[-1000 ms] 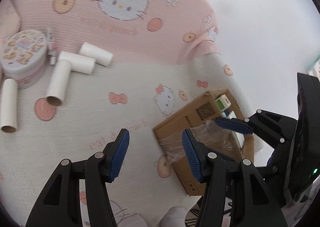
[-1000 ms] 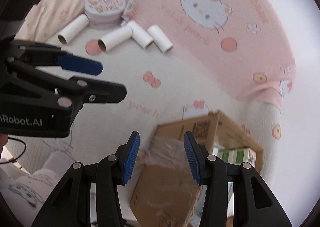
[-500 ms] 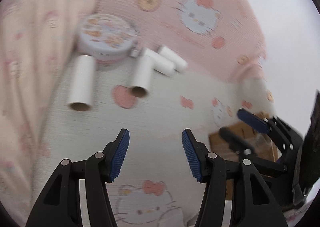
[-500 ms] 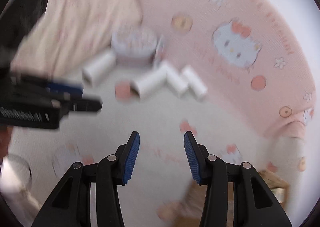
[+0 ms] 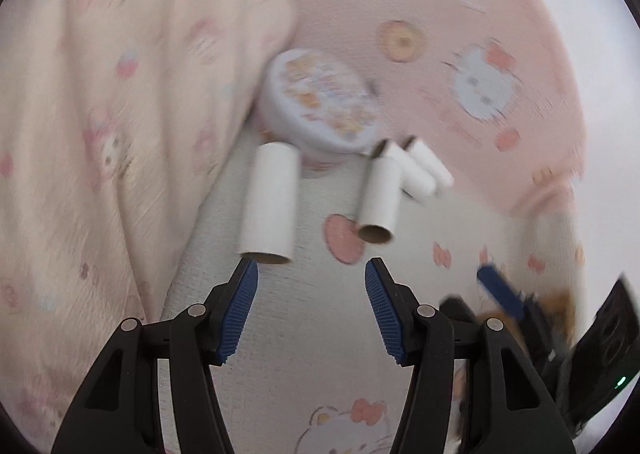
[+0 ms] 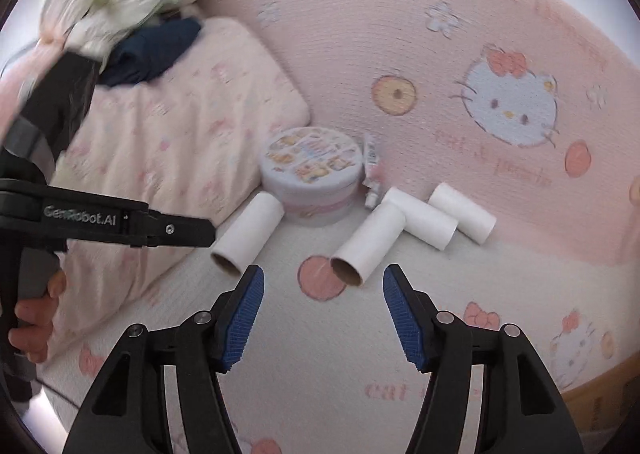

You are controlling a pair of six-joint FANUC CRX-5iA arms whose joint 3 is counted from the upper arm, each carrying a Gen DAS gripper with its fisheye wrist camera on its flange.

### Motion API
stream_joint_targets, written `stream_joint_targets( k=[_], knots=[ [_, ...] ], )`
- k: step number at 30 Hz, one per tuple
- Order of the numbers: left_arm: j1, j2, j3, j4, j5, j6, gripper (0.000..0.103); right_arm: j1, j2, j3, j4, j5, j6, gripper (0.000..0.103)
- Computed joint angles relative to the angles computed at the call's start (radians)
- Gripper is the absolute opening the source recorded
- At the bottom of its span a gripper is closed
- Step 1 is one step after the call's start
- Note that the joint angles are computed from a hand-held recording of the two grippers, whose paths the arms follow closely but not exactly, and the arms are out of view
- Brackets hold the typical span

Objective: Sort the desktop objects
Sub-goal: 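Withdraw the left tool from the box back to the tube pile, then close the left gripper on an upright white tube near the tin and lift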

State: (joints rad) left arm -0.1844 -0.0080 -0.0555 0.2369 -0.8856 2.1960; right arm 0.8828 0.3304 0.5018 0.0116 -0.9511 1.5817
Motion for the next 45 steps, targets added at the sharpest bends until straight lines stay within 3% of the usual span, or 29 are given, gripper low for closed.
stream_joint_targets(
  k=[2,8,9,11,16,18,19,21,25,28,39,45],
  knots=[
    [0.030,-0.006,-0.054,0.073,0.050,-0.025,0.060,-0.016,0.035,0.054,-0.036,-0.055,-0.008,0.060],
    [0.069,0.045,-0.059,0.095,0.061,-0.030,0.060,-0.051,0.147,0.205,-0.122,-0.181,-0.034,0.060],
    [0.074,0.059,-0.051,0.099,0.045,-0.024,0.057,-0.053,0.166,0.228,-0.140,-0.202,-0.019,0.060],
    [0.085,0.069,-0.075,0.154,0.051,-0.058,0.034,-0.054,0.199,0.260,-0.155,-0.234,-0.012,0.060],
    [0.083,0.082,-0.078,0.180,0.053,-0.108,0.035,-0.068,0.254,0.315,-0.212,-0.318,-0.044,0.060],
    [0.081,0.106,-0.056,0.190,0.024,-0.141,0.045,-0.076,0.262,0.325,-0.243,-0.339,-0.034,0.060],
    [0.084,0.118,-0.050,0.204,0.011,-0.151,0.048,-0.075,0.265,0.327,-0.246,-0.345,-0.022,0.060],
    [0.083,0.125,-0.073,0.264,0.034,-0.199,0.046,-0.063,0.257,0.306,-0.229,-0.324,0.008,0.060],
    [0.042,0.130,-0.043,0.191,0.048,-0.170,0.046,-0.064,0.248,0.285,-0.259,-0.306,0.033,0.060],
    [0.030,0.123,-0.092,0.276,0.091,-0.195,0.046,-0.074,0.249,0.288,-0.304,-0.327,0.016,0.060],
    [-0.010,0.077,-0.211,0.385,0.224,-0.154,0.046,-0.077,0.204,0.208,-0.338,-0.311,0.047,0.060],
    [-0.031,0.079,-0.265,0.517,0.290,-0.203,0.046,-0.085,0.193,0.197,-0.361,-0.317,0.038,0.060]
  ],
)
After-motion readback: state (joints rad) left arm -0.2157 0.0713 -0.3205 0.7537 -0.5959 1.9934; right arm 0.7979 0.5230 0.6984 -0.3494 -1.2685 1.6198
